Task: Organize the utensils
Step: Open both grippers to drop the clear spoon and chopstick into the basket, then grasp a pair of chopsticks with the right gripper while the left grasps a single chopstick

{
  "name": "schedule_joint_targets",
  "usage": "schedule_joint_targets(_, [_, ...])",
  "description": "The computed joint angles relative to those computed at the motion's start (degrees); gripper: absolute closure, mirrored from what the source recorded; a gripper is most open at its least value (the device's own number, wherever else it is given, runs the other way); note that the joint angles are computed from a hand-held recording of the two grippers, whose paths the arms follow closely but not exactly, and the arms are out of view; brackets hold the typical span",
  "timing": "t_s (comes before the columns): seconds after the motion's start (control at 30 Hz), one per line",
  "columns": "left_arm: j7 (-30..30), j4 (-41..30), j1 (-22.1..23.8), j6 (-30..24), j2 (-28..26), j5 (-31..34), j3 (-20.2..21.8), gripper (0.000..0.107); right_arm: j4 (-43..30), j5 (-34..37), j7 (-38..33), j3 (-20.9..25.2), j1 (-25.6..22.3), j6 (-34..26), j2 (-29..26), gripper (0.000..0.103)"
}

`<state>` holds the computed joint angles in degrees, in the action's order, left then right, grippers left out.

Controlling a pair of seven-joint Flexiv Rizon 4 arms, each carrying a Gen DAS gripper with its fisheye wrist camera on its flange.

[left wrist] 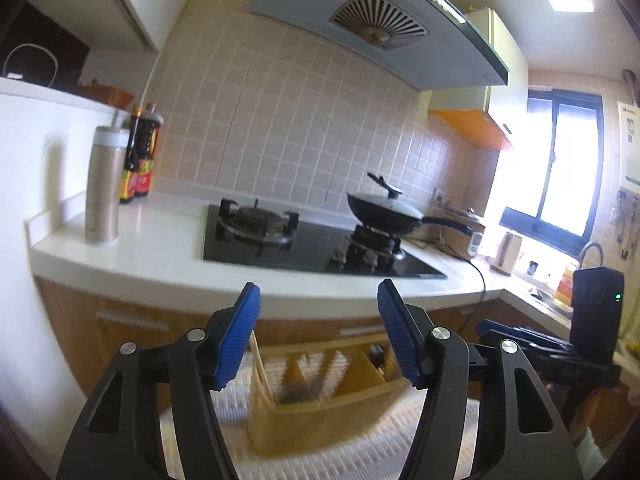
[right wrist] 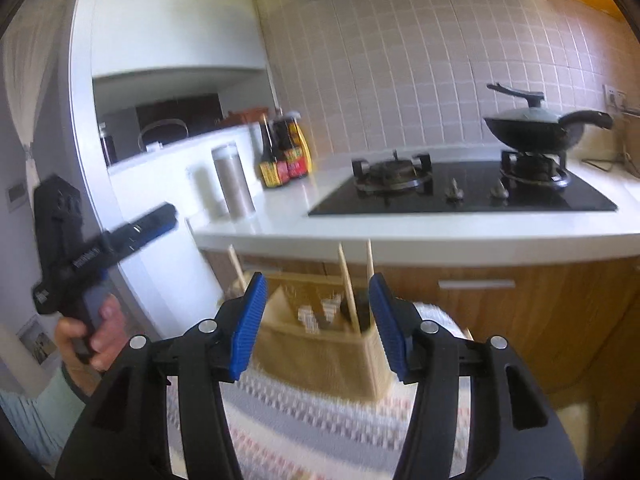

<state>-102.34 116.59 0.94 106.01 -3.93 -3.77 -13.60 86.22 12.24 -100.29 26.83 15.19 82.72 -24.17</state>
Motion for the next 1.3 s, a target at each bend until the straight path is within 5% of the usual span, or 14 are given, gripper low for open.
schedule_joint_targets(0.07, [1.5,2.7,2.6,-3.1,3.4,-3.3,-3.9,0.048,3.6,-3.1,5.8,-5.2,3.5,-2.5,3.5,0.053])
schedule_joint_targets(0.2, [-5.8,3.3,1.3,-16.0,7.9,0.2,-2.6,0.048,8.7,-9.7,16.2,-10.8,8.0,-11.6,8.7,0.053])
schedule_joint_targets(0.27, [-7.0,3.5,-0.7,-22.9,8.5,-1.9,-1.4,0.048,10.0,-11.2,20.3,-11.4,8.9,-17.2,9.9,0.053])
schedule_joint_targets(0.4, [-5.0,6.3,-6.5,-26.9,7.5,-8.9,2.0,0.049,13.6,-8.5,22.0,-10.2,9.0,-20.8,10.9,0.053])
schedule_joint_targets(0.57, [-13.7,6.7,-8.9,-32.1,5.5,-0.5,4.0,0.049,20.5,-9.2,26.3,-10.0,10.8,-18.7,11.6,0.054])
schedule_joint_targets(0.83, [-25.8,3.3,-14.7,-36.7,0.5,12.3,7.7,0.054,33.1,-24.7,42.7,-13.5,15.1,-9.5,13.6,0.071])
schedule_joint_targets(1.03, [-31.0,-0.9,-18.6,-41.5,-2.7,18.1,9.6,0.056,35.6,-32.5,48.8,-13.8,15.4,-11.3,14.3,0.076])
schedule_joint_targets(1.2, [-36.1,-6.6,-22.0,-49.7,-4.5,27.9,10.3,0.056,36.0,-38.0,51.3,-14.2,16.0,-13.0,14.0,0.092])
schedule_joint_targets(1.3, [-37.2,-9.7,-23.6,-53.8,-5.9,32.1,10.2,0.069,35.7,-35.8,50.0,-12.8,14.8,-13.6,14.1,0.092])
